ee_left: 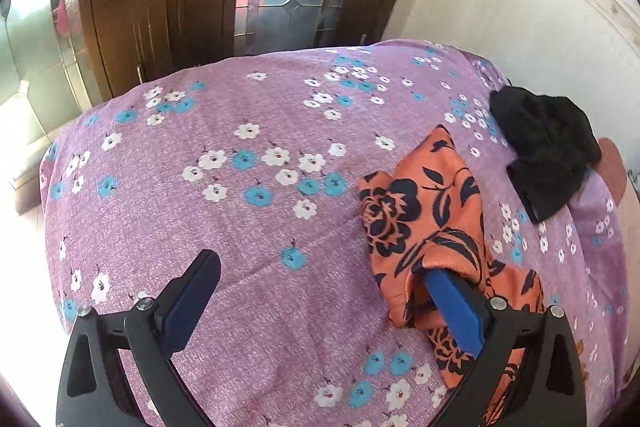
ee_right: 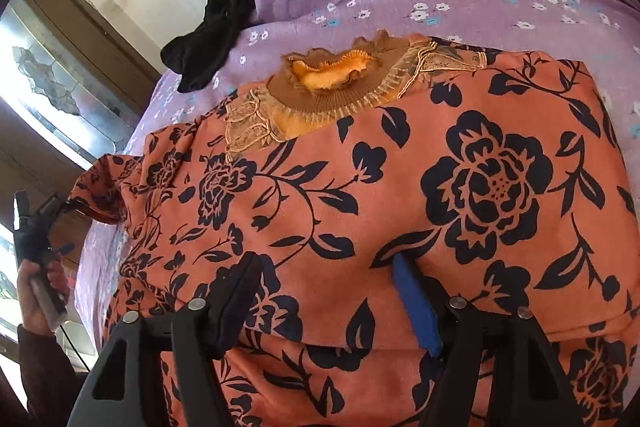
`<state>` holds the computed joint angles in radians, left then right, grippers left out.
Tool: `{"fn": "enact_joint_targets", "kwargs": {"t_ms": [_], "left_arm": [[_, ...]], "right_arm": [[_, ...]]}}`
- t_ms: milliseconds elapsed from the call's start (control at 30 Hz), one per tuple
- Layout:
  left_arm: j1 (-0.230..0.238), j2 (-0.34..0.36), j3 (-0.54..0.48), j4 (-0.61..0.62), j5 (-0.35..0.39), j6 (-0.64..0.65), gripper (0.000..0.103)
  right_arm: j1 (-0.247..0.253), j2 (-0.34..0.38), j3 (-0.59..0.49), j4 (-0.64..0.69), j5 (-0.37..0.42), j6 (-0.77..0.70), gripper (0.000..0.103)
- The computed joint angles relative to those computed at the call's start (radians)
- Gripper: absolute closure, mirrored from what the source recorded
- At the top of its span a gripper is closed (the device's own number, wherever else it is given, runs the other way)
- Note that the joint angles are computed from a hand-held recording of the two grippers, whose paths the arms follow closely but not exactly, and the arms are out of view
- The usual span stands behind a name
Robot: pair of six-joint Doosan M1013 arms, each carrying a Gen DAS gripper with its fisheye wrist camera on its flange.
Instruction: Fold small clothes
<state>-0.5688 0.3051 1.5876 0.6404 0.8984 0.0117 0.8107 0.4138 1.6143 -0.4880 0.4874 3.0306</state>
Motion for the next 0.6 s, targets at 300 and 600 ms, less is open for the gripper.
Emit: {"fn": "enact_joint_targets", "kwargs": {"t_ms": [300, 600], "left_arm": [[-0.008, 0.056, -0.063, -0.018, 0.052, 0.118, 0.002], [-0.011, 0.046, -0.044, -0.060, -0.087, 0.159, 0.100]], "right_arm": [[-0.003, -0.001, 0.004, -0.005, -0.017, 0.016, 0.029], [-0.001, -0.003, 0.003, -0.024, -0.013, 0.036, 0.030]]}}
